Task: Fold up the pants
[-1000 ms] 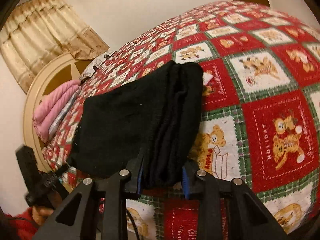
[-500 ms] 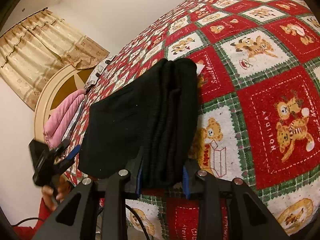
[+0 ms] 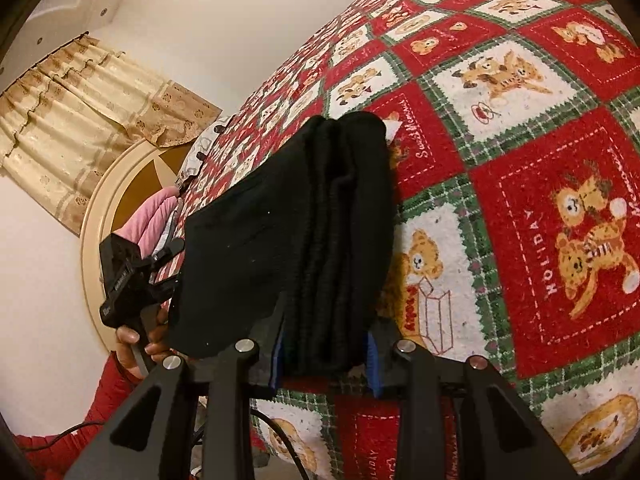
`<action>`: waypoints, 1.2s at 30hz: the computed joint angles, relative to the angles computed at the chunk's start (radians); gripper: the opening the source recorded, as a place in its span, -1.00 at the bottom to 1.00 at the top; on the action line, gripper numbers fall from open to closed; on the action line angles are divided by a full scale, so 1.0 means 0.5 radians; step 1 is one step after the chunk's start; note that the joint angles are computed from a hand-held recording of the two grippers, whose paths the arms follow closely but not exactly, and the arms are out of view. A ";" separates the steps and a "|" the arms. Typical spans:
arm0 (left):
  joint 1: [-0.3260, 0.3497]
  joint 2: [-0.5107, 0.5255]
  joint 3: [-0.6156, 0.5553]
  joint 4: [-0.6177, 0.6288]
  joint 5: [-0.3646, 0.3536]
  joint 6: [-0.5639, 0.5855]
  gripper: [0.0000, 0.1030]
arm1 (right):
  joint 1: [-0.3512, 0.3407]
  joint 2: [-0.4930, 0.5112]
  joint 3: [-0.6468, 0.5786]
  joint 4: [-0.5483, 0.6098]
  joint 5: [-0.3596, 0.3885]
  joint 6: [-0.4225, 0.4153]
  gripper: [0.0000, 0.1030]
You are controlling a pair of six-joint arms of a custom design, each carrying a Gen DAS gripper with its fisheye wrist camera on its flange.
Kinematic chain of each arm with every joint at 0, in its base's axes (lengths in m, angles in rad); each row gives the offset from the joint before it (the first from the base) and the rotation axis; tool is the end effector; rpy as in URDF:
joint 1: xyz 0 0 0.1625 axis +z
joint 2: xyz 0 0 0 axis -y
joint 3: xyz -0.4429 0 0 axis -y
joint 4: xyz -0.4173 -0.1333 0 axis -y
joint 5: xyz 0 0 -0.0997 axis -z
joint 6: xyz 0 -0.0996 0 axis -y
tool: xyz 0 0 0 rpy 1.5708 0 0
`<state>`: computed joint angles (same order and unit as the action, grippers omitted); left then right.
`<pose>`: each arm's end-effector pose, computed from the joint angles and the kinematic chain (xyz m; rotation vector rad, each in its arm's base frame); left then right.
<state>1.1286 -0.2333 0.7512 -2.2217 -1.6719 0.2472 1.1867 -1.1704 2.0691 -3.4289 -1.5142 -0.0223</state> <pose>-0.2761 -0.8711 -0.0267 -1.0309 -2.8413 0.1855 -0.0852 -0.5816 0.2684 -0.4418 -2.6341 1.3760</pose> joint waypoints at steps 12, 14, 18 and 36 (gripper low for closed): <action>-0.036 -0.132 0.250 -0.296 0.010 -0.017 -0.57 | 0.178 0.079 -0.043 -0.146 -0.368 -0.230 -0.40; -0.105 -0.213 0.462 -0.568 0.206 0.090 -0.57 | 0.226 0.117 -0.062 -0.202 -0.478 -0.272 -0.41; -0.166 -0.259 0.596 -0.782 0.361 0.246 -0.58 | 0.264 0.130 -0.093 -0.230 -0.532 -0.226 -0.42; -0.052 -0.208 -0.129 -0.554 0.648 0.334 -0.58 | 0.647 0.675 -1.259 0.552 -0.470 -0.412 -0.43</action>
